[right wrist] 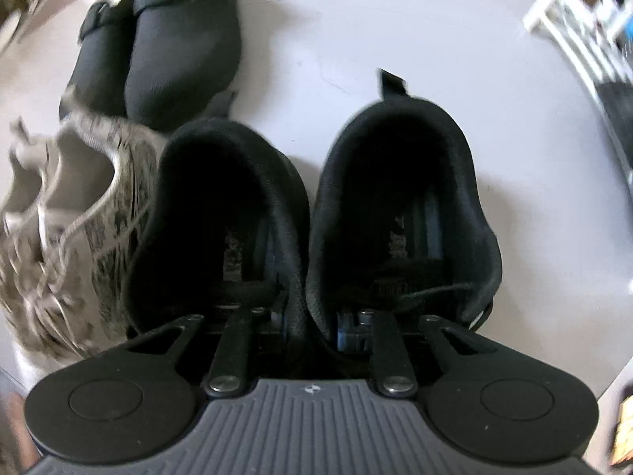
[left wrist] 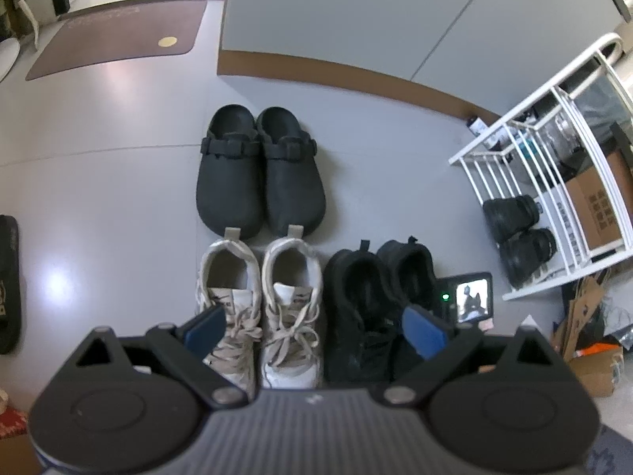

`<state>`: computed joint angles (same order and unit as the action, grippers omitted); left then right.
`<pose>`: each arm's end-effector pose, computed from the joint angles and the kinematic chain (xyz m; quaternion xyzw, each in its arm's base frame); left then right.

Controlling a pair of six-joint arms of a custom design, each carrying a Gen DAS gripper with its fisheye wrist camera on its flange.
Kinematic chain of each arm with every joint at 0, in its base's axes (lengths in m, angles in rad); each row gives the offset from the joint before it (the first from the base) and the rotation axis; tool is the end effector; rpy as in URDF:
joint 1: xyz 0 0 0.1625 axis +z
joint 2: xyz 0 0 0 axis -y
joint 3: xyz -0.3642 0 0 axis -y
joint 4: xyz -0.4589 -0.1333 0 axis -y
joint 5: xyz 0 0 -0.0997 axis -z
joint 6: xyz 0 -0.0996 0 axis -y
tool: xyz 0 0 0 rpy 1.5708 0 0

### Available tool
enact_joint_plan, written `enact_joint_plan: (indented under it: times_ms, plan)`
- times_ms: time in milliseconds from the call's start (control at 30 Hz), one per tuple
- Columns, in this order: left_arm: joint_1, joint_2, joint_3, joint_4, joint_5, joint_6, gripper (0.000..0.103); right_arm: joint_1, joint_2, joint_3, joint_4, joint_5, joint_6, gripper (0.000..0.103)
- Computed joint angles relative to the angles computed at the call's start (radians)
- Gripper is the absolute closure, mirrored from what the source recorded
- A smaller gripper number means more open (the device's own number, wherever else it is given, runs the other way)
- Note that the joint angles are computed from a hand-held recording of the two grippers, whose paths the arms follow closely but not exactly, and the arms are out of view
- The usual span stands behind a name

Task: Organize scattered shoes
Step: 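Lift the black sneakers with the right tool toward the rack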

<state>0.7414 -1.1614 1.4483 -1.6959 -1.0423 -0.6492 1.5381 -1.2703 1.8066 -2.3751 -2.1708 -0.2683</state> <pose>-0.3700 -0.5876 0.2658 0.1076 0.9563 -0.1178 0.2449 0.0567 -0.6224 0.2230 0.0721 -0.9448 0.0823 0.3087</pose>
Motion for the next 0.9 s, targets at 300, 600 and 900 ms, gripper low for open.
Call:
enact_joint_plan:
  times_ms: [300,600,900]
  plan:
    - [-0.013,-0.024,0.015,-0.028,-0.002,0.021,0.005,0.009,-0.101,0.166,-0.200,-0.047,0.048,0.087]
    - [-0.028,-0.025,0.032,-0.023,-0.009,0.029,0.005,0.010,-0.203,0.278,-0.341,-0.051,0.063,0.087]
    - [-0.036,-0.026,0.047,0.013,0.008,0.012,0.005,0.047,-0.262,0.308,-0.460,-0.019,0.020,0.087]
